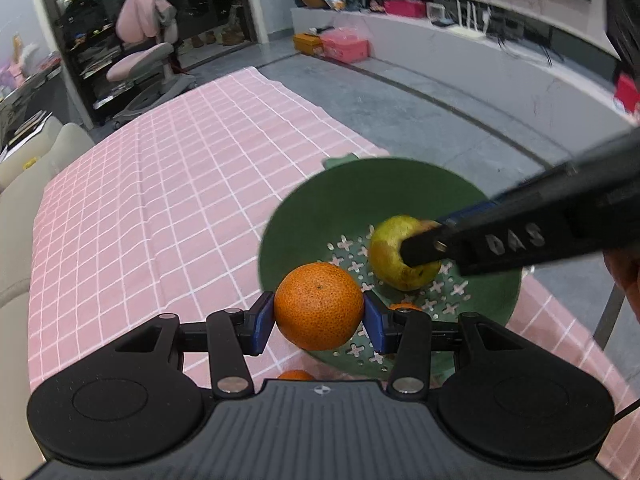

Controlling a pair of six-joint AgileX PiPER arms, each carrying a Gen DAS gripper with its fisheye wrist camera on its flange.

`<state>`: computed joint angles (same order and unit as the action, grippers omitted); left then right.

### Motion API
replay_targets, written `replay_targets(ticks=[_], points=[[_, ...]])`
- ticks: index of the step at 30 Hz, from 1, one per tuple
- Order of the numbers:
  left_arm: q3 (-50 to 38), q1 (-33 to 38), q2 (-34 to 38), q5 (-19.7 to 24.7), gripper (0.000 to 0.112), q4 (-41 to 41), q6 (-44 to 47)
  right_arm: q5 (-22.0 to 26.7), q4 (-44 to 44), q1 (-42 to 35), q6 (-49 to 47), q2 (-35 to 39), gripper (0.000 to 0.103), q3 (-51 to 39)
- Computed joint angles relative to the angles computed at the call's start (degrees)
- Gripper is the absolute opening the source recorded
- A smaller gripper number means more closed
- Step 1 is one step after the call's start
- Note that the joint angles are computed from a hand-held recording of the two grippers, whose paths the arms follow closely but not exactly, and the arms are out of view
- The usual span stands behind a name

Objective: Organize fruits
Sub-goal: 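Carry both fruits over the colander and open both tools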

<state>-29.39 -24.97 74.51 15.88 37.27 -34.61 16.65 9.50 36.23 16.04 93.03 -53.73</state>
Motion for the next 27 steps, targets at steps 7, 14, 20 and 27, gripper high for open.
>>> replay_targets(ticks=[7,14,20,27], points=[[-0.54,-0.62,6.00,-2.59,0.053,6.24,-4.92,-2.01,17.80,-1.62,-16.84,6.29,0.023,-3.21],[-1.00,-0.02,8.97,-3.84,0.052,9.16,-6.67,-1.74,23.62,-2.19,-22.14,11.45,0.023,-6.13],[-1.23,-0.09,8.79,-3.43,0.058,8.16,-6.13,-1.77,28.42,-2.82,-26.41,12.14,0.025,-6.44],[-0.40,-3.36,4.52,0.15,0.080,17.49,-17.04,-3.27,32.50,-3.51,-29.79,9.64,0.032,-4.80]])
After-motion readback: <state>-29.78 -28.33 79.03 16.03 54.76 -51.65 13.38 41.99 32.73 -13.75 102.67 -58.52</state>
